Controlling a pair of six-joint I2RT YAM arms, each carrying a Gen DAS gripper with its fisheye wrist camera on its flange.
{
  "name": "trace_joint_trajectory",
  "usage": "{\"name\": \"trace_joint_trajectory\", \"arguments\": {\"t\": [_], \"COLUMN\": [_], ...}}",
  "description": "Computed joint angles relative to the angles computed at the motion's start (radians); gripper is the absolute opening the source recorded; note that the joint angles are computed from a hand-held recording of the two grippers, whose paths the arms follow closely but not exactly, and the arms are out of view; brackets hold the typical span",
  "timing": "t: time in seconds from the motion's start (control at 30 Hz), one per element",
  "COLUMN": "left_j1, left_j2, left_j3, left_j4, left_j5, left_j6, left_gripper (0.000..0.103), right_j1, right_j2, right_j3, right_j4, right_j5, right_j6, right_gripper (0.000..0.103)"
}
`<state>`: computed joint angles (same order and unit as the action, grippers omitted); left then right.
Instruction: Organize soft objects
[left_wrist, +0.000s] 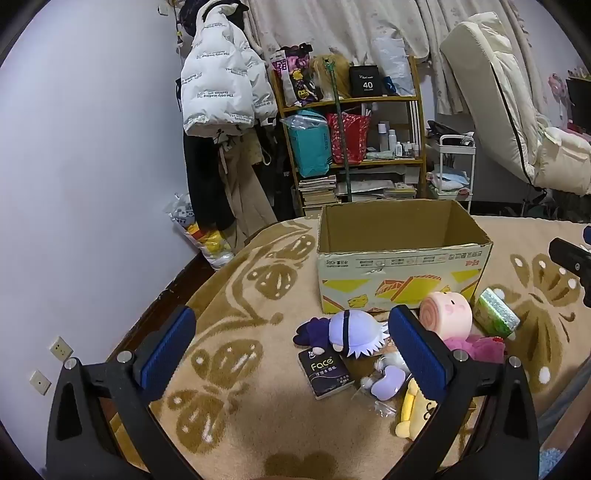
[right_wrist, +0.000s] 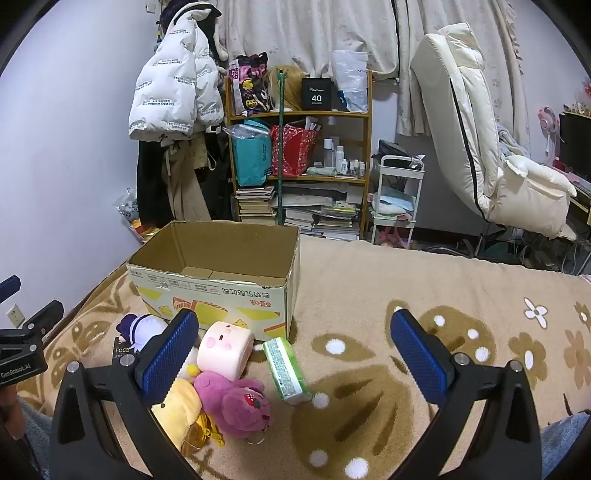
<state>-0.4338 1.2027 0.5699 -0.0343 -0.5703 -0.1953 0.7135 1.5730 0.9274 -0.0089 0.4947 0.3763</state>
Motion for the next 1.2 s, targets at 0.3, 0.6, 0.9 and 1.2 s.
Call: {"name": "trace_joint_trajectory", "arguments": {"t": [0.3, 0.6, 0.9, 1.2], "left_j1": [-0.021, -0.019, -0.021, -0.024], "left_j2": [0.015, -0.001, 0.013, 0.013], "left_j3": [0.004, -0.004, -0.012, -0.010], "left_j4": [0.011, 0.001, 0.024, 0.020], "left_j5": [-0.033, -0.034, -0.036, -0.040], "left_j6": [0.007, 0.007, 0.007, 0.007], "left_gripper": [0.103, 0.103, 0.103, 0.103], "right_j1": [0.001, 0.002, 0.001, 0.001], "right_j2": [0.001, 0.004, 0.004, 0.003], "right_j3": [-0.001, 0.001, 0.001, 0.001], "right_j4": [0.004, 0.004, 0.003, 0.003], "right_j5": [0.003, 0.003, 0.002, 0.001], "right_j6": [0.000, 0.000, 0.000, -0.001], "right_gripper": [0.103, 0.103, 0.103, 0.103]}}
